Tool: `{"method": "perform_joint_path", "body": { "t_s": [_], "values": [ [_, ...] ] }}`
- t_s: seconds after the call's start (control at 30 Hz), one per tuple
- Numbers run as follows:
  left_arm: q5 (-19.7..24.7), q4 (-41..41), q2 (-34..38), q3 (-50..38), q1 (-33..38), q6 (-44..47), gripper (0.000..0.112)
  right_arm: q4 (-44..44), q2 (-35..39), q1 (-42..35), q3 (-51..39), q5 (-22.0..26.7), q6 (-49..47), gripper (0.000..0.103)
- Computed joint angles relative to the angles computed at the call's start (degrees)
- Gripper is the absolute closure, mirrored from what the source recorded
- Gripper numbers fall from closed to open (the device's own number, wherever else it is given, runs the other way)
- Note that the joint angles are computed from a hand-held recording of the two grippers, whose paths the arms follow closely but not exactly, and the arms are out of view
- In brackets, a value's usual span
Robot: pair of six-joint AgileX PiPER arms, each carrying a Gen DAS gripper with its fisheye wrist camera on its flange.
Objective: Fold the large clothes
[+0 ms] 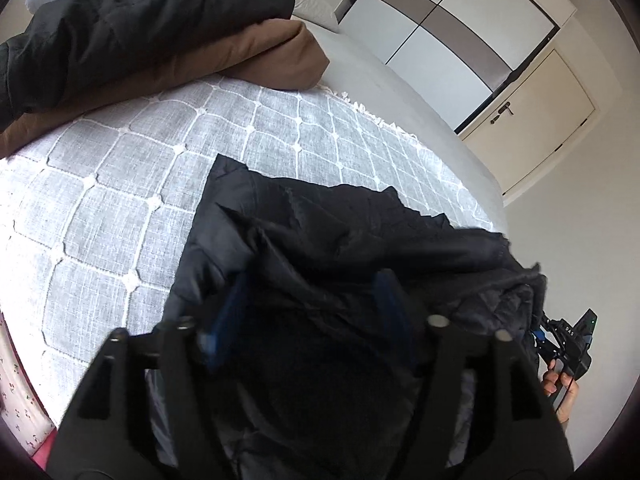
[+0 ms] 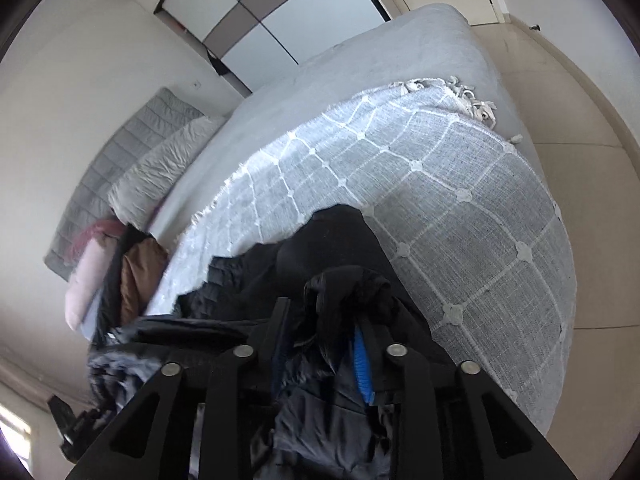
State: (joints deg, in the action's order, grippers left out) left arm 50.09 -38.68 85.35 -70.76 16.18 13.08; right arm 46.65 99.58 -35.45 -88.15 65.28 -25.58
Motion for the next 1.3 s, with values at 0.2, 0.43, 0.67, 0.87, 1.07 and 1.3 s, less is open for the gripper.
{"method": "perform_joint_path", "body": {
  "t_s": [0.2, 0.43, 0.67, 0.87, 1.07, 1.3],
  "values": [
    [1.0, 3.1, -3.2, -1.2, 0.4, 6.5, 0.028, 13.1, -2.4, -7.5, 1.2, 2.4, -5.0, 0.047],
    [-1.3, 15.7, 4.0, -4.6, 0.2, 4.7, 0.031, -7.8, 0.9, 2.4, -3.0, -5.2, -0.1, 0.046],
    [1.4, 7.8, 6.0, -4.5, 2.8, 6.1, 0.094, -9.7, -1.8, 6.2, 1.6, -10.1, -3.4, 0.094],
    [-1.6, -0.6, -1.5, -2.4, 4.8, 7.8, 0.103, -7.2, -7.8, 5.3, 3.4, -14.5, -3.3, 0.096],
    [-6.1, 9.1, 1.3, -12.2, -0.7, -4.2, 0.103, -12.2, -9.0, 8.9, -0.6, -19.3, 5.1, 0.096],
    [-6.5, 21.9, 15.8, -28.7, -5.0, -15.3, 0.103, -24.2, 7.0, 15.3, -20.7, -16.1, 20.1, 0.096]
  ]
}}
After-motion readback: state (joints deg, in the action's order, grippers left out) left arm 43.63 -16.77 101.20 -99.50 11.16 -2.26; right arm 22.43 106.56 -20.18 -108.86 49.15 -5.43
